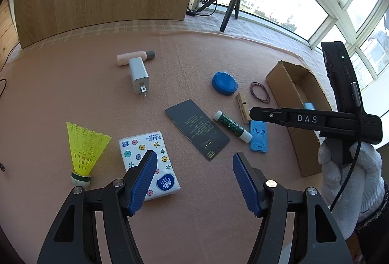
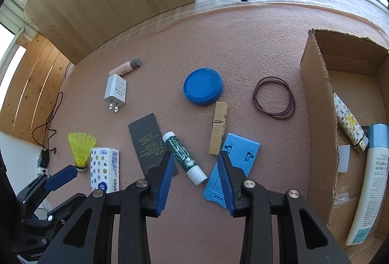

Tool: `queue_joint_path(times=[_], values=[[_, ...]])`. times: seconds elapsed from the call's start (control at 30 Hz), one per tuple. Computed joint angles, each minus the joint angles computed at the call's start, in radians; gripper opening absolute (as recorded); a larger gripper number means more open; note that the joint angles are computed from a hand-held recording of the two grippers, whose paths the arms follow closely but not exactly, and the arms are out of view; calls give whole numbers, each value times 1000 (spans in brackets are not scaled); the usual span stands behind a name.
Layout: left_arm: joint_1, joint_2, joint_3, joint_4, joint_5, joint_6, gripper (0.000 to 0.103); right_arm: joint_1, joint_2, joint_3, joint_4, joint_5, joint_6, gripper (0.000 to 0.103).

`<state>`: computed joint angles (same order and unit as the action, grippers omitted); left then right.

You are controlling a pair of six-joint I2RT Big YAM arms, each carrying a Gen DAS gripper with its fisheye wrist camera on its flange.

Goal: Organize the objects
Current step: 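Move both tools back over the table toward the wooden clothespin, then grasp the wooden clothespin with the right tool while the left tool grasps the green glue stick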

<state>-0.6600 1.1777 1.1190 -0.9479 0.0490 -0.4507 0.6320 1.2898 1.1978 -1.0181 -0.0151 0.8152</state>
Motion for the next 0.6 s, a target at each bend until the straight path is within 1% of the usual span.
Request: queue_joint_path(times=[0.1,0.2,0.3,0.37,0.43,0.53,0.6], values=[[-10,18,8,12,8,1,68,-33,22,9,-12,3,7,28],[-19,33,11,21,11,-1,68,-61,38,13,-7,-10,0,23],[-20,41,12,27,20,-4,68,-81,54,20,-12,-15,-8,22],[-19,43,11,31,23,-6,68,-88,65,25,-11,-9,-7,22],[-18,41,9,34,26,-7,68,-89,80,38,-24,17,-7,22],[-17,37,5,34,27,-6,68,-93,111,62,-46,33,-22,15],[-12,31,-1,34,30,-8,68,-92,125,74,-44,32,-37,13]])
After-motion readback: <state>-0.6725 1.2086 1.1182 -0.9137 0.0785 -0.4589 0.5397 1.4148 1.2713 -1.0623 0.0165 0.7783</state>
